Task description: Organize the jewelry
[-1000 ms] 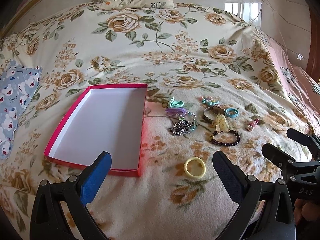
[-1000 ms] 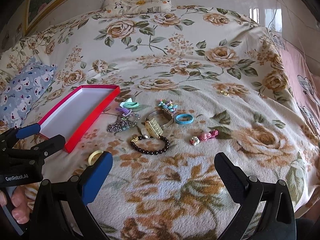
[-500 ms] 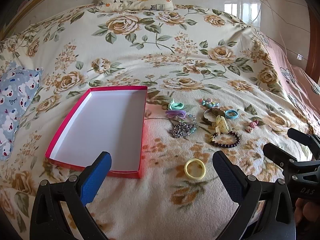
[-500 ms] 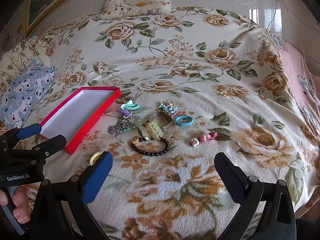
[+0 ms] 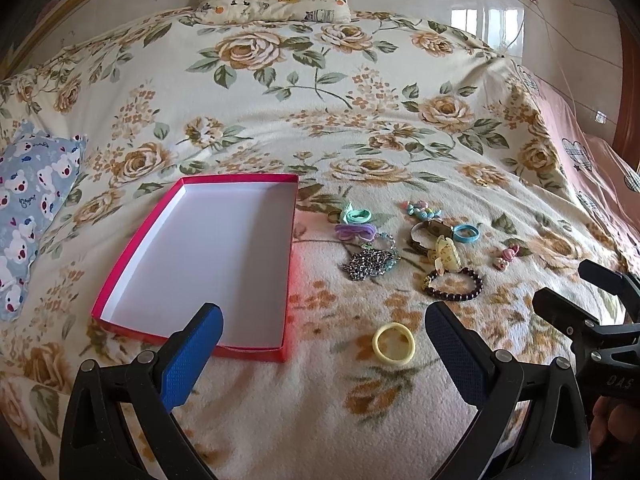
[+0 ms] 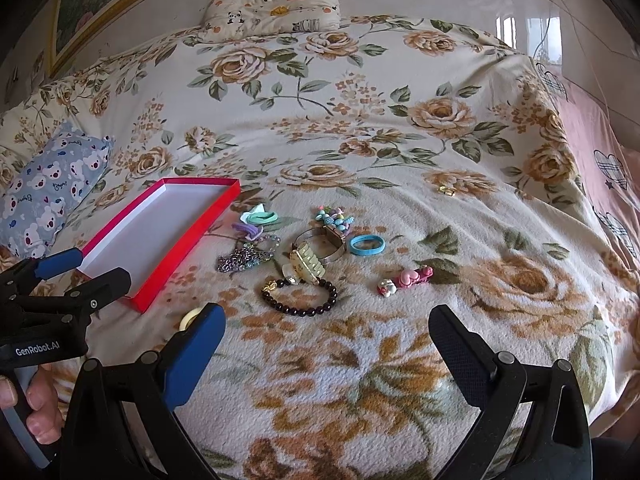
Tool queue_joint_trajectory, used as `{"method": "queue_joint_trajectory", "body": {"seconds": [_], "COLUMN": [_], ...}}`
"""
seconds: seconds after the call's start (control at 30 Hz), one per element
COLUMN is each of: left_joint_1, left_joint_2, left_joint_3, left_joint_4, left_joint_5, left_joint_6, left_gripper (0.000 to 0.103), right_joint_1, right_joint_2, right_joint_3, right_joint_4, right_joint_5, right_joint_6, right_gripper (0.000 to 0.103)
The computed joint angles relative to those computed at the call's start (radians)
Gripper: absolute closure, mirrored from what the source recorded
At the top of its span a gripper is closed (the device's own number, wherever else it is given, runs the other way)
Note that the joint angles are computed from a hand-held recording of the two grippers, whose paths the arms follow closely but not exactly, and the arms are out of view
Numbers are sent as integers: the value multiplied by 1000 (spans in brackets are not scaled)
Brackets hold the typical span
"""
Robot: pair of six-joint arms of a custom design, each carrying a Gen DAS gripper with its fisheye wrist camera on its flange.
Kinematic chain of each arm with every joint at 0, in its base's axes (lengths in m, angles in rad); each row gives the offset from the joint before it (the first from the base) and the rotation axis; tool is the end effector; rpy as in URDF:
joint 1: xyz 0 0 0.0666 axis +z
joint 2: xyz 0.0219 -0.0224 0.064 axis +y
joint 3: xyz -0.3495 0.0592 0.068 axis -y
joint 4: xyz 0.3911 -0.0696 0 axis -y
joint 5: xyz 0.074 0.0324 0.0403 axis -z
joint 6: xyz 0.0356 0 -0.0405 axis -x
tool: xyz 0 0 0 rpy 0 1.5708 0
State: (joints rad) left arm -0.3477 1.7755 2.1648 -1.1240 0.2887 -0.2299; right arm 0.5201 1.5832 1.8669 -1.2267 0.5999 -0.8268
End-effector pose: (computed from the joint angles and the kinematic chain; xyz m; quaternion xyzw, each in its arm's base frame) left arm 0.5619 -0.2148 0.5348 0.3136 0.8503 -0.1549 0.3933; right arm 0.4703 0.2457 0.5049 0.2290 0.8841 -0.0357 0.4059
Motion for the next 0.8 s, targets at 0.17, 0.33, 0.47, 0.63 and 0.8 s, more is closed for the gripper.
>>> {"method": "queue_joint_trajectory", "body": {"seconds": [0.17,0.33,0.47,0.63,0.8], "left_joint_1": [-1,-3,-6,-13,-25], "left_joint_2": [7,19,30,64,161], "left_joint_3": [9,23,38,86,238], "left_joint_4": [-4,-11,-17,-38,-128], "left_joint_5": [1,3,-2,-3,25], "left_joint_6": [-4,-7,-9,-15,-26], "left_gripper": [1,1,2,2,6], "right_joint_1": [2,-1,-8,-20,-49], "right_joint_2": [-3,-4,-5,-12,-30], "right_joint_3": [-8,-12,-19,-34,-58], "right_joint_4": [3,8,13,29,44], "right_joint_5": [0,-4,-13,-32,-76], "right_joint_6": [-3,-5,-7,-6,-26], "right_gripper": [1,1,1,1,2]}}
